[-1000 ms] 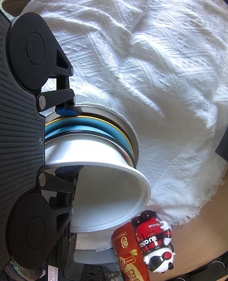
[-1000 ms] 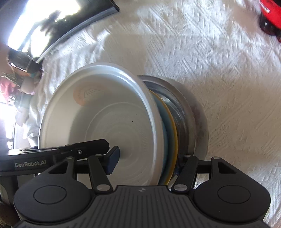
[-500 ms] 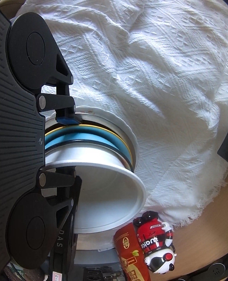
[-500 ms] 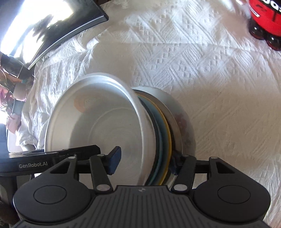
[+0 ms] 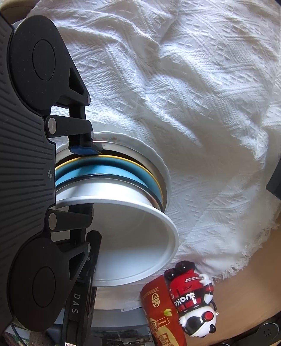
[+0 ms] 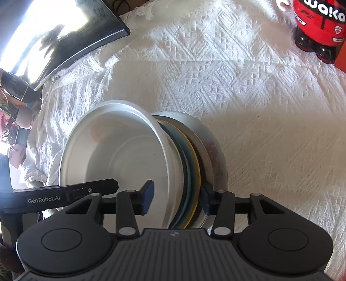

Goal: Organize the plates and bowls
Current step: 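Press the bowl stack into the steel bowl and open both grippers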

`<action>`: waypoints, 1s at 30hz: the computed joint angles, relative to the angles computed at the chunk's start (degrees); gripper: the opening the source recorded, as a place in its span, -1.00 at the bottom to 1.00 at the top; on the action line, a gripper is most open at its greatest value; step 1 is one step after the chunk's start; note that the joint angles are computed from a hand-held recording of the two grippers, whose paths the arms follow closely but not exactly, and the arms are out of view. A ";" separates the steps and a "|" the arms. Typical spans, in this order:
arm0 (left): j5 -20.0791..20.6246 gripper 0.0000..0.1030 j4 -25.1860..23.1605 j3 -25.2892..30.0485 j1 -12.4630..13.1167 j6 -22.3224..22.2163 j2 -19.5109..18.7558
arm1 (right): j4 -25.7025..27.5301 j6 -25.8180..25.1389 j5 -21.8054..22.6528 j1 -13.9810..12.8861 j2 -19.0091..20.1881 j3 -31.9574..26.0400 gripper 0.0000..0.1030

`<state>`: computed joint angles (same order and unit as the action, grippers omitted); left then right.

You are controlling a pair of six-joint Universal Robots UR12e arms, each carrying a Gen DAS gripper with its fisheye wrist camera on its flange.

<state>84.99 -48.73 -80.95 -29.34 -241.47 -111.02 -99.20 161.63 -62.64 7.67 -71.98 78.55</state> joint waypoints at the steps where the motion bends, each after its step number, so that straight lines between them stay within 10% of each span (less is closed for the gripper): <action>1: 0.05 -0.29 -0.13 0.13 -0.05 0.12 -0.04 | 0.27 -0.41 -0.01 -0.08 -0.08 -0.03 -0.16; 30: 6.28 -0.48 -0.83 1.79 -0.88 0.05 0.27 | -8.91 -1.35 0.38 -0.05 -3.15 3.05 -0.21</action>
<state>91.28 -49.56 -79.16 -30.22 -241.42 -110.75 -108.11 160.28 -62.26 7.62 -75.13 81.61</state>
